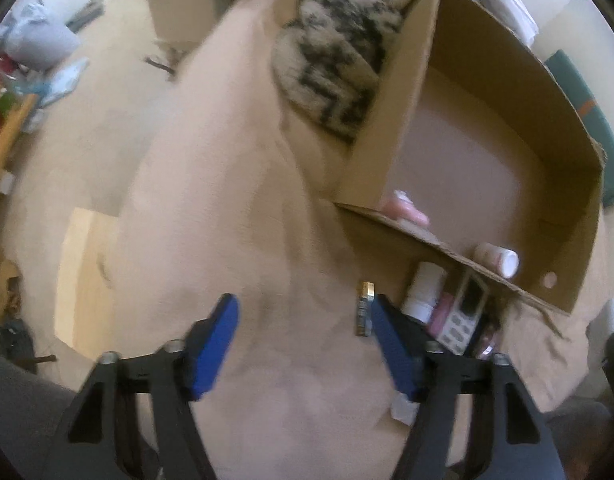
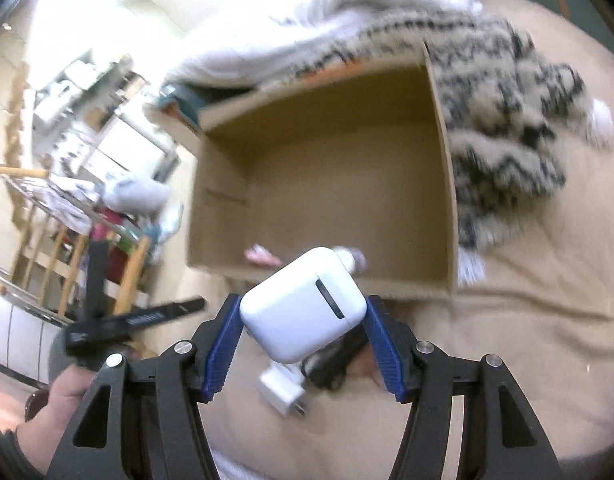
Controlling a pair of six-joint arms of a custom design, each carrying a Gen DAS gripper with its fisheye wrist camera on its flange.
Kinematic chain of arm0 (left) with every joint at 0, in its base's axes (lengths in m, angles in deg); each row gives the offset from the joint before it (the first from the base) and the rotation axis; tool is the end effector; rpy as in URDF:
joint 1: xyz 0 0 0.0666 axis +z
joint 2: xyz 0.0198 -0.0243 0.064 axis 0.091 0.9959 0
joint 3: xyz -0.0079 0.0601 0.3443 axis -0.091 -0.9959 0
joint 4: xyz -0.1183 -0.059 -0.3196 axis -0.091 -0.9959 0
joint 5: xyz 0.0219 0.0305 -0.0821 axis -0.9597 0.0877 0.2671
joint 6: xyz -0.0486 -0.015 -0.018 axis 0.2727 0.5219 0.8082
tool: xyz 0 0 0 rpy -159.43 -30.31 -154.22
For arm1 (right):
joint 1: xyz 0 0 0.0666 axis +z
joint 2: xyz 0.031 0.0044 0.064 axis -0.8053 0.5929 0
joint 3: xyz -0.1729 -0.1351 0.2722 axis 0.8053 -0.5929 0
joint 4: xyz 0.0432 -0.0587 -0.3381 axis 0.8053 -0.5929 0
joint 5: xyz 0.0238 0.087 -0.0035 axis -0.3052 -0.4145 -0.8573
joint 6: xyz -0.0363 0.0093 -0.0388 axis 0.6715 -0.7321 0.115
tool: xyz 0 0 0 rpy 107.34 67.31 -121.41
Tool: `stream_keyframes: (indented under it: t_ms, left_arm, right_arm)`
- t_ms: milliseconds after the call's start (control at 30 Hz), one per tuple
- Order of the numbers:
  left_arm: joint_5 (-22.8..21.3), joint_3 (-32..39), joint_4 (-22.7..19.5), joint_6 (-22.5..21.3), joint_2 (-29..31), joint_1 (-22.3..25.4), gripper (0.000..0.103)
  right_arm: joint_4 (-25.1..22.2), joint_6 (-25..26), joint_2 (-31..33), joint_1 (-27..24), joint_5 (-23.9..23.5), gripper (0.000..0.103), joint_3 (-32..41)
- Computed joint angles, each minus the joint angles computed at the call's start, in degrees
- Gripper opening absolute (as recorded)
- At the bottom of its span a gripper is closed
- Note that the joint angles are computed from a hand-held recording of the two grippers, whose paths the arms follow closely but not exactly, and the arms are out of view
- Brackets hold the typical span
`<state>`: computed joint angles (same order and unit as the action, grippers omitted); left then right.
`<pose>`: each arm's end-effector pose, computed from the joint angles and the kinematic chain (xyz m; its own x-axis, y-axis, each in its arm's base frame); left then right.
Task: Organize rigid objects
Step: 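Grasp the AA battery with the left tool while the right tool grasps the white earbud case, then lower the battery and earbud case into the box and open both tools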
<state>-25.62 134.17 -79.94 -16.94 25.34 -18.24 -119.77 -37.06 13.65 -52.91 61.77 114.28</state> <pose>0.4761 -0.2120 0.3378 -0.9714 0.1404 -0.1913 0.1755 0.9677 -0.1808 0.2863 0.0127 0.4028 -0.7611 0.4503 -0.4669 0.2063 0.8504 0.4839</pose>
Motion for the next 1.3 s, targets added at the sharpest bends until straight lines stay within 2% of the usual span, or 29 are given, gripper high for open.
stream_keyframes:
  t_ms: [167,233,367,567,733,867,1067,1300]
  left_arm:
    - [-0.1,2.8,-1.3,-0.9,2.5,-1.6,0.044]
    - [0.5,4.6,-2.5,-0.8,4.3,-2.3,0.039]
    - [-0.5,8.2,-4.6,-0.2,8.1,-4.1,0.030]
    - [-5.1,12.6,-8.1,1.6,13.5,-6.9,0.030]
    - [-9.9,13.3,-9.8,1.0,14.4,-9.2,0.029]
    - [-9.4,13.0,-11.3,0.7,14.9,-9.2,0.010]
    - [-9.8,8.8,-8.1,-1.3,12.0,-8.4,0.009]
    - [-11.2,3.8,-4.6,-1.3,6.3,-7.0,0.009]
  right_arm:
    - [4.0,-1.7,-1.4,-0.4,-0.6,0.065,-1.7]
    - [3.3,-0.7,-1.3,-1.9,-1.9,0.065,-1.2]
    - [4.5,-1.0,-0.9,-1.2,-2.1,0.065,-2.0]
    - [4.1,-0.3,-0.7,-1.5,-3.2,0.065,-2.0]
    - [4.1,-0.3,-0.3,-1.8,-3.3,0.065,-1.9]
    - [4.0,-0.5,0.0,-1.9,-3.4,0.065,-1.8]
    - [2.9,0.3,0.7,-0.8,-2.0,0.065,-1.4]
    - [2.5,0.2,0.7,-0.6,-1.0,0.065,-1.5]
